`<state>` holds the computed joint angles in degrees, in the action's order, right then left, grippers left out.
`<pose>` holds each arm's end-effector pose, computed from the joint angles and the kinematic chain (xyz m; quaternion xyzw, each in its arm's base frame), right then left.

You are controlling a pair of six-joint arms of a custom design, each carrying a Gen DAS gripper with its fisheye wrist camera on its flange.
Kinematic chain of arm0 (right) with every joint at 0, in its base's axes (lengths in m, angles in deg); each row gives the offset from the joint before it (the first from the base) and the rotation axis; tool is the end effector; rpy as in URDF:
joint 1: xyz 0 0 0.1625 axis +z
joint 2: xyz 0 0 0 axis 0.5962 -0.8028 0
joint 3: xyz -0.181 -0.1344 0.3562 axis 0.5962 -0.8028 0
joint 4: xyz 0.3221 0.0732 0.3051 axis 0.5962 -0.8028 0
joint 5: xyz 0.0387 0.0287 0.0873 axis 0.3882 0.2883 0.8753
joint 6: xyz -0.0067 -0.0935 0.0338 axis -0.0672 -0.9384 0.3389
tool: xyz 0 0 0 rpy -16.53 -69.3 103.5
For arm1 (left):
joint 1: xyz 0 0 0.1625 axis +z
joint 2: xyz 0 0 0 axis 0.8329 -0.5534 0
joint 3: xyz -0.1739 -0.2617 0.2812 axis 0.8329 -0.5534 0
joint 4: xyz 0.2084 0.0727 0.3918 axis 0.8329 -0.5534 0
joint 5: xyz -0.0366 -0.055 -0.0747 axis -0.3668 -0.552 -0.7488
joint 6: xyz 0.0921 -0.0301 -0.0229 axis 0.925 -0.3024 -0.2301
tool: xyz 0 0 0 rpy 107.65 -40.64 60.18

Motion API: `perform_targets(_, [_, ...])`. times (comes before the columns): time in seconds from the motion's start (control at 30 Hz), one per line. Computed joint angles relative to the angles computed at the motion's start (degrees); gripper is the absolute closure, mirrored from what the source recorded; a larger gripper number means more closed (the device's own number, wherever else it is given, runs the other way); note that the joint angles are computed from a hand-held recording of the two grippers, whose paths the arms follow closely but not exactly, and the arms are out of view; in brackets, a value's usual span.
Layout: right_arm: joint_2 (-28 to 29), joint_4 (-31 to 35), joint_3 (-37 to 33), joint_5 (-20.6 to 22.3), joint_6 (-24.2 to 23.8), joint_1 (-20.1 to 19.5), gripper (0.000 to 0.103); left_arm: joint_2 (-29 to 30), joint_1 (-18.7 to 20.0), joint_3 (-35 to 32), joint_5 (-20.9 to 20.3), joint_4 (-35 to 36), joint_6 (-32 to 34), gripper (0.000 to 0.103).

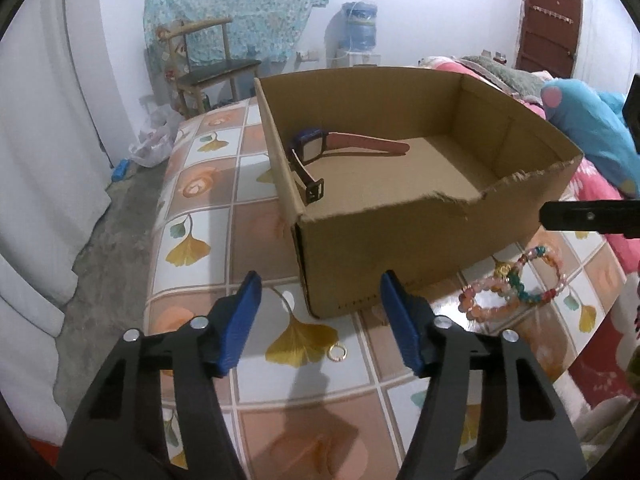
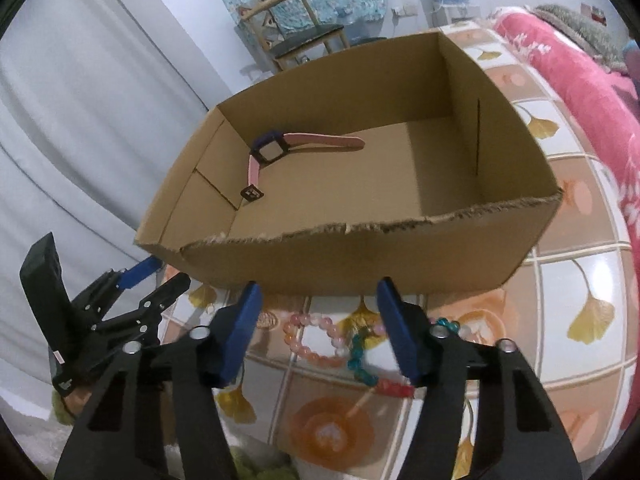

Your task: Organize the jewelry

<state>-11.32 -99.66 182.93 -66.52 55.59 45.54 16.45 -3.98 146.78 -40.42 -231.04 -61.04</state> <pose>0.0104 -0.6382 0.3077 -0.0813 -0.9011 0.3673 0.2158 -0.3347 -0.7333 -0.0302 0.4272 0.8539 -0.1972 0.2225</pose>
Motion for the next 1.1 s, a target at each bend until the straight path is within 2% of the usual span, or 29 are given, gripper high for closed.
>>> perform_targets(0.17, [0.24,0.69,-1.24,2.45,1.45,-1.08,0.055,1.11,0.59,-2.45,-1.17,1.17,-0.50,0.047])
perform_targets(0.43, [0.31,-3.58,0.09,2.04,-0.59,-1.19,0.055,3.40,1.13,-5.70,-1.13,0.90,-0.01,0.046])
perform_targets(0.6, [-3.86,-7.08,5.75,-0.25,-2.25,-1.00,0.055,0.84,1.00,-1.89,-1.26,-0.51,0.52,0.046])
perform_targets(0.83, [-6.99,-0.59,10.64,2.28,0.20,-1.53,0.055,-3.36,1.45,4.30,-1.74,3.82,-2.94,0.046])
perform_targets(0.93, [-4.99,0.73,10.55,-0.59,-2.13,0.12,0.055,-3.75,1.29,6.06,-0.83,4.06,-3.09,0.046])
perform_targets(1.1, [-1.23,-1.09,9.06,-8.41,-5.39,3.01,0.055,-3.39,0.54,7.40,0.13,2.92,-2.04,0.046])
